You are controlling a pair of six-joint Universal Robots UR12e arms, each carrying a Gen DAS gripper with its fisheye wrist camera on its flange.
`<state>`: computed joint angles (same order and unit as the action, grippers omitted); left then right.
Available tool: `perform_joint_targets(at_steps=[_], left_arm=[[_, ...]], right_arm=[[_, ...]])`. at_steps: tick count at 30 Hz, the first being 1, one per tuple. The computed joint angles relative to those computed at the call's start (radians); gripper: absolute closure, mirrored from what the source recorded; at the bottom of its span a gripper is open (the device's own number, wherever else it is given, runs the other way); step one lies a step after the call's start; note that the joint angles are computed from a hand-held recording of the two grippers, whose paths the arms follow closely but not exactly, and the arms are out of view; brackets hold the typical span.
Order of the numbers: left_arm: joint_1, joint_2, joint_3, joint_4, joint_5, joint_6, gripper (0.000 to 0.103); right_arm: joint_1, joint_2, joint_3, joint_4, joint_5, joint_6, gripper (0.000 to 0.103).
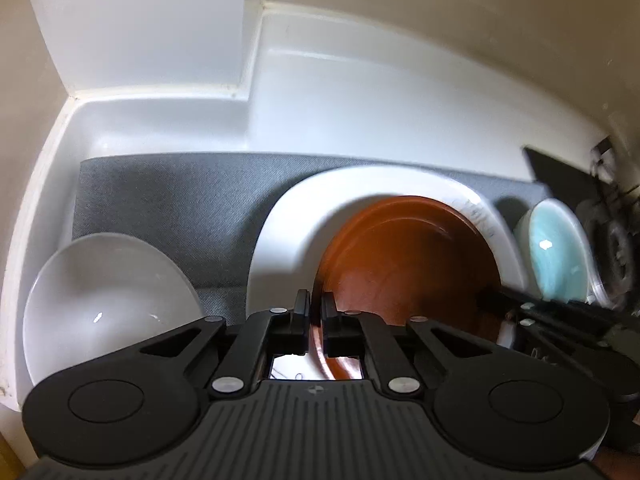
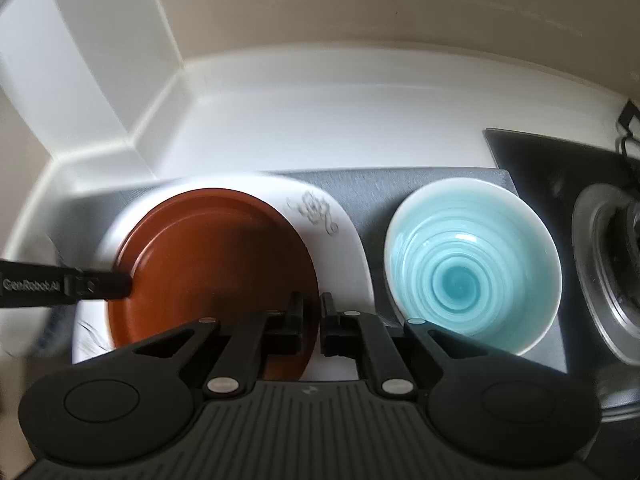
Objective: Organize plates and bowls
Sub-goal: 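Carry the brown plate over the stacked white plates and lower it, then open both grippers and move them toward the white bowl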
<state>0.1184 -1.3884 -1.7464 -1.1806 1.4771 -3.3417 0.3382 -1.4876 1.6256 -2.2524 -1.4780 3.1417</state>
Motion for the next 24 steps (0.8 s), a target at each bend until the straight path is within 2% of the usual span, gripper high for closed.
perform_joint_targets(at_steps=[3, 7, 10, 13, 17, 19, 23, 24], left_arm=[[-0.011, 0.003, -0.015, 0.033, 0.018, 0.008, 0.097], [-0.019, 0.007, -0.018, 0.041, 0.037, 0.001, 0.097], [-0.018, 0.036, -0.039, 0.105, 0.032, -0.005, 0.097], [-0.037, 0.042, -0.043, 0.140, 0.059, 0.019, 0.097], [-0.037, 0.021, -0.032, 0.084, 0.037, 0.001, 0.097], [-0.035, 0.027, -0.037, 0.079, 0.040, -0.013, 0.097], [0.004, 0.082, -0.045, 0.056, -0.011, -0.028, 0.095], [0.018, 0.106, -0.052, 0.052, -0.017, -0.033, 0.089]], right_arm=[[0.015, 0.004, 0.004, -0.026, -0.045, -0.049, 0.096], [-0.003, -0.011, 0.022, -0.049, -0.001, -0.021, 0.096], [-0.015, -0.027, 0.034, -0.076, 0.027, -0.013, 0.096], [-0.013, -0.031, 0.030, -0.072, 0.036, -0.032, 0.096], [-0.008, -0.024, 0.024, -0.048, 0.033, -0.050, 0.097], [-0.009, -0.025, 0.021, -0.030, 0.032, -0.032, 0.097], [-0.014, -0.056, 0.021, -0.042, 0.124, 0.023, 0.095], [-0.014, -0.064, 0.021, -0.049, 0.160, 0.027, 0.095]])
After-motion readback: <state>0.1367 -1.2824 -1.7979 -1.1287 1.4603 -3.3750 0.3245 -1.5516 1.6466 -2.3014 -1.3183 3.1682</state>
